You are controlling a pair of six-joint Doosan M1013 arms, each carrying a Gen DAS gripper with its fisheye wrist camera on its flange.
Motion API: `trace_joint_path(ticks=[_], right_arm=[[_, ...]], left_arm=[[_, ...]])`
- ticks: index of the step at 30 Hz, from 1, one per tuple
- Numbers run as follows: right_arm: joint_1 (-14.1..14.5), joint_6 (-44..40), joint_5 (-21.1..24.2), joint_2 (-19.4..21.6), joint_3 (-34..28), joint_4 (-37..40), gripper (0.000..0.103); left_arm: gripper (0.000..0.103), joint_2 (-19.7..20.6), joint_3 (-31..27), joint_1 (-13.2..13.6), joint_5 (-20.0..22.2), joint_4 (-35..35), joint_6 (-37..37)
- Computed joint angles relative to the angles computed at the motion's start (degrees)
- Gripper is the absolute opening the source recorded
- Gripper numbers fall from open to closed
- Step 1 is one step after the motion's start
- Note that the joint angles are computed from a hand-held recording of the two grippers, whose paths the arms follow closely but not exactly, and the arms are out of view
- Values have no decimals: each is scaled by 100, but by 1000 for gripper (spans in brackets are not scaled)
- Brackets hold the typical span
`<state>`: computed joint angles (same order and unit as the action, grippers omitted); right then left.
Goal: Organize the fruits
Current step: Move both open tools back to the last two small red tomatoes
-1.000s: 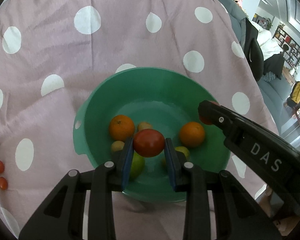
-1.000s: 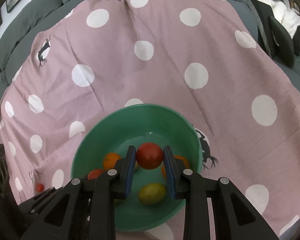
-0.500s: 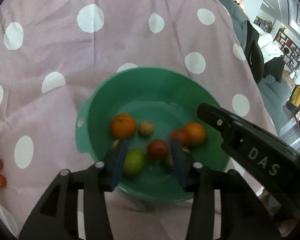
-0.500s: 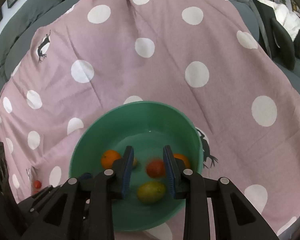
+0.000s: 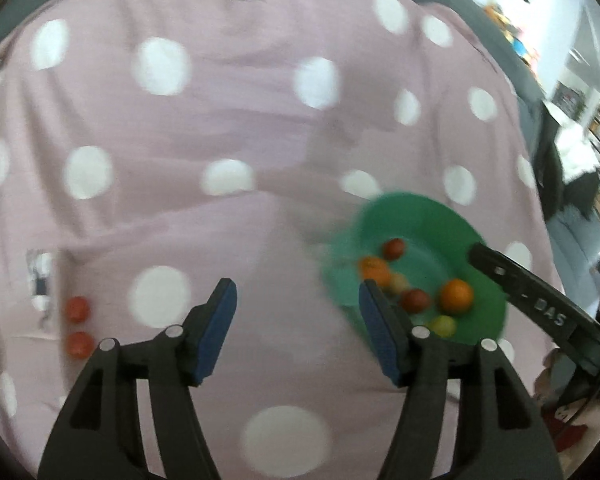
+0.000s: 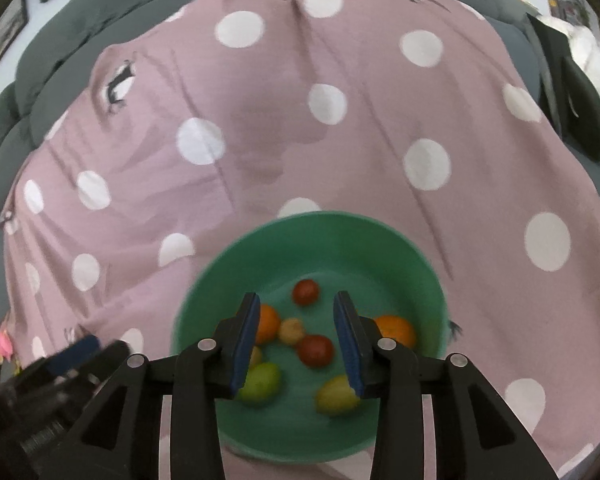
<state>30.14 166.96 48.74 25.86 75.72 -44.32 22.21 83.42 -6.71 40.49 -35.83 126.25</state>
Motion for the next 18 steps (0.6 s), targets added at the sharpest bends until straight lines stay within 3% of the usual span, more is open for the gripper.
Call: trace_joint_path(ticks=[7, 12, 18], right_arm=[[93, -655, -86, 228, -353, 203, 39], [157, -1270, -204, 423, -624, 481, 39], [221, -1785, -152, 658, -932, 761, 39]], left_arm=[[68, -2, -28, 407, -414, 640, -630], [68, 166, -162, 689, -300, 505, -1077], [68, 237, -220, 839, -290, 668, -1419]])
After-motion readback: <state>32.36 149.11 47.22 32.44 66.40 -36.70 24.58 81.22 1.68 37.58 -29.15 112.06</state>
